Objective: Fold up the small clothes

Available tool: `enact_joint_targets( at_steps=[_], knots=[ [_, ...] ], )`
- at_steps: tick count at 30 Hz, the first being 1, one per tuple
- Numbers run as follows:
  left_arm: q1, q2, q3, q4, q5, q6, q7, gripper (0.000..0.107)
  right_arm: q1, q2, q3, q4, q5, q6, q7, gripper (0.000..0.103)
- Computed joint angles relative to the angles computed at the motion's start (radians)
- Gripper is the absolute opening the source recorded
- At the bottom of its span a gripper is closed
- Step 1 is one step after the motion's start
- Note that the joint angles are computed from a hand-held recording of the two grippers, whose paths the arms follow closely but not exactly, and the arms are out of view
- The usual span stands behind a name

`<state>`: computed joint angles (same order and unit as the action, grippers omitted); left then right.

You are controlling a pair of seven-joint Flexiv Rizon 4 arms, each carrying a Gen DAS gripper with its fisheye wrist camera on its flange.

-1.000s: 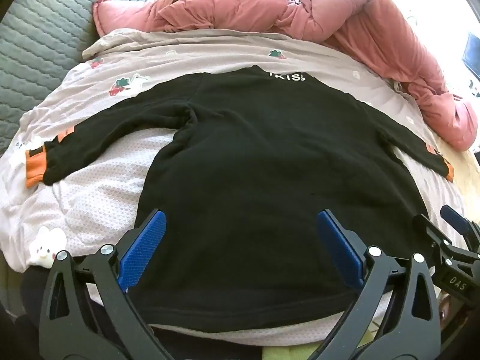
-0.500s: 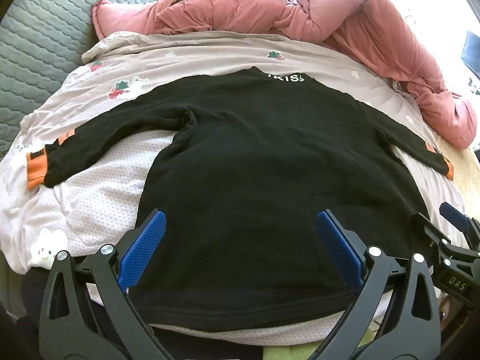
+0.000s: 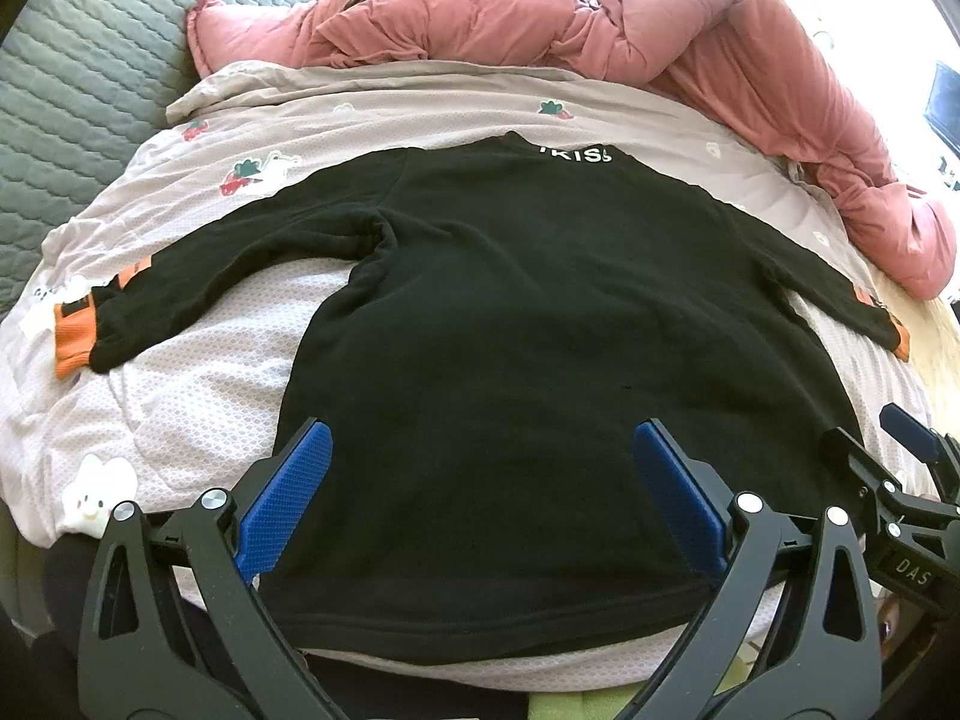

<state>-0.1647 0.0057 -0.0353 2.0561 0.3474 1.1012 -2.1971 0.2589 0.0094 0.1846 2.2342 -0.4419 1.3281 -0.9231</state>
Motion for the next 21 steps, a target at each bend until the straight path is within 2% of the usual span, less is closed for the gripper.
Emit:
enact_joint_targets(
  at_steps=[21],
  knots=[
    [0.002,0.001,0.0,0.002,-0.001,-0.001,0.001,0.095,-0.002,0.0,-0.001,0.005,-0.01,0.0,0.01,0.099]
  ],
)
